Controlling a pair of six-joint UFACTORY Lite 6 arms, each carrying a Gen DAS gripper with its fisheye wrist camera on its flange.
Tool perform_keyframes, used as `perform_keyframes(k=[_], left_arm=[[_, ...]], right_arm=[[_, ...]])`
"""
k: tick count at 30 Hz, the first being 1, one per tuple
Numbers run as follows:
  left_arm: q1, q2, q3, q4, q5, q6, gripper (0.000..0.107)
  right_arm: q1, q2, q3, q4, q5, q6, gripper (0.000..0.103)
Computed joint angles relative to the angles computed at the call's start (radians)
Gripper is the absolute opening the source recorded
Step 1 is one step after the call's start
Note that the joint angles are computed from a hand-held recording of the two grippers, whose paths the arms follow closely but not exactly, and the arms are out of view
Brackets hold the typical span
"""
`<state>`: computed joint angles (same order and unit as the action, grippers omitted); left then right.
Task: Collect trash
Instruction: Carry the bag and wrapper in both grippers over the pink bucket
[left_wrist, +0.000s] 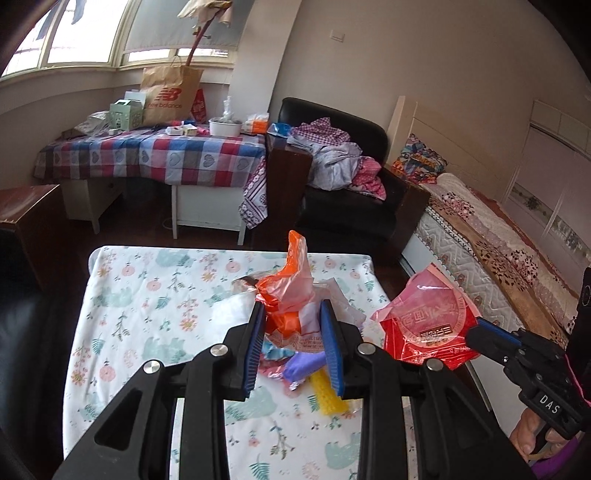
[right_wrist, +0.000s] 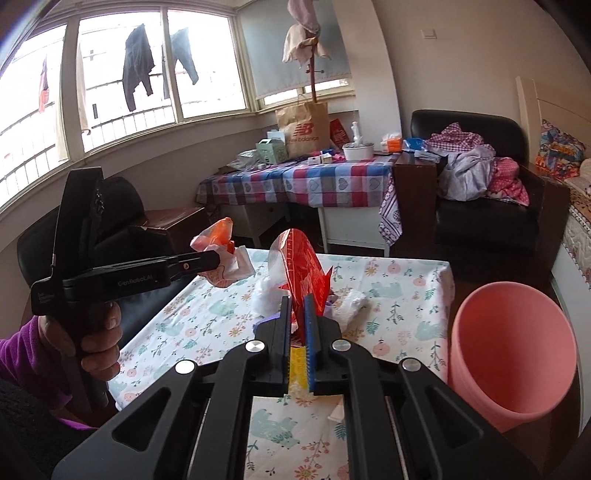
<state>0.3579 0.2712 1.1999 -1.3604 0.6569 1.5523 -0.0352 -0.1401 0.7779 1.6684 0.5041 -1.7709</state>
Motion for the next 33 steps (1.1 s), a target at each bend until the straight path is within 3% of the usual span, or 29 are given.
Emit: perform_keyframes(k=[8, 17, 33], left_arm=[[-0.178, 0.038, 0.059, -0.004, -0.081, -0.048, 0.029], [-0.377, 0.199, 0.232, 0.035, -0.184, -0.170, 0.029], [-0.652, 0.398, 0.447, 0.179, -0.283, -0.341, 0.029]], right_arm=[[-0.095, 0.045, 0.021, 0.044, -0.017, -0.034, 0.007], [-0.215, 0.110, 0.027, 0.152, -0.057, -0.120, 0.007], [-0.394, 0.278, 0.085, 0.335, -0.063, -0.281, 0.007]])
